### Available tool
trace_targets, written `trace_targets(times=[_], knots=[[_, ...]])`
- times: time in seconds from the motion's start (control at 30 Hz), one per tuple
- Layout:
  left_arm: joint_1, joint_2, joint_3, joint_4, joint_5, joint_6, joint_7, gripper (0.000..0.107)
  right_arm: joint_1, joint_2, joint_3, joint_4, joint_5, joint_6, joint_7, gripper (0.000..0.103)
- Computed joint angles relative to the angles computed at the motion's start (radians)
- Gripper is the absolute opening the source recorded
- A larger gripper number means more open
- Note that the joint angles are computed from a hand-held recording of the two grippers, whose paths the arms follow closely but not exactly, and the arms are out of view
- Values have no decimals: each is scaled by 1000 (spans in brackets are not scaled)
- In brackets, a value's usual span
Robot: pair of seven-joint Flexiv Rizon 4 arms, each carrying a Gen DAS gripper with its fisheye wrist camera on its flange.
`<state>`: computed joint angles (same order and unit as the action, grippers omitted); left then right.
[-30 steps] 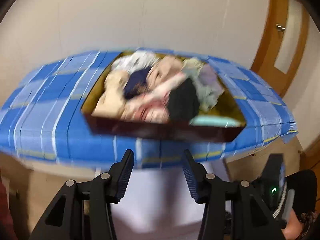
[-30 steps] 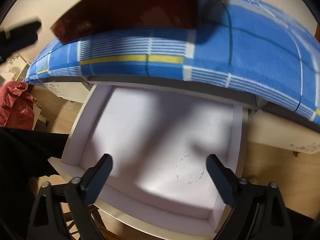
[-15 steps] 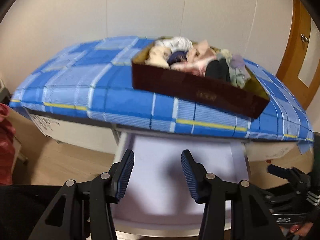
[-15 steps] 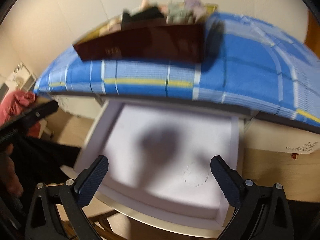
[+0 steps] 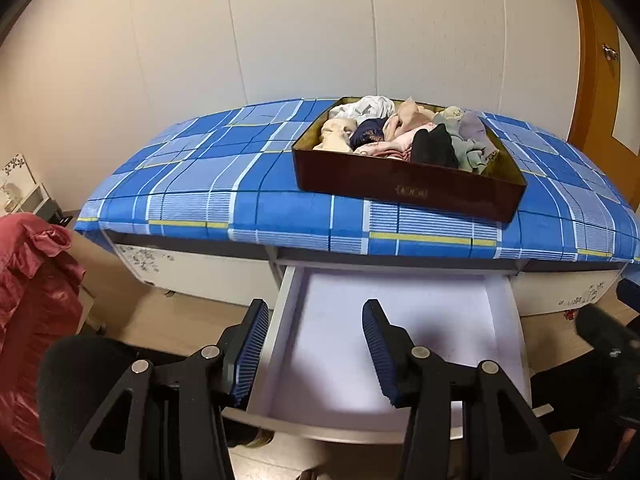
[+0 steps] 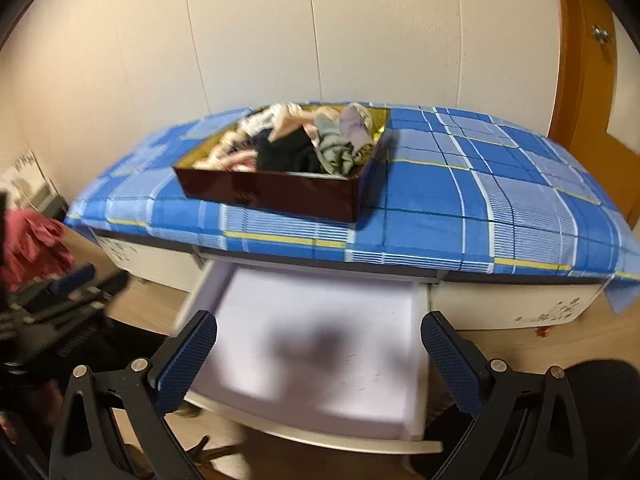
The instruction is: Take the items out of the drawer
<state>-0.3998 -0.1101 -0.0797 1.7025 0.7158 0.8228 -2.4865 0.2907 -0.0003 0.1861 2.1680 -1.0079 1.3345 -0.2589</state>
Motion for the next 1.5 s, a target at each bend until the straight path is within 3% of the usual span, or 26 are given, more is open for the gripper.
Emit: trace_targets(times=[0.07,0.17,0.4,1.5], knots=[[-1,17,1,17,-5,12,-15,49,-13,9,-4,22,11,83,18,103],[12,31,-3,41,-43,46,0,49,3,15,18,32,129,87,-49,103],[23,47,-15,54,-66,44,-6,49,-4,60,36,31,-29,-53,59,103],[23,48,-28,46,-76,11,18,49,3,50,37,29,38,-79,32,103]])
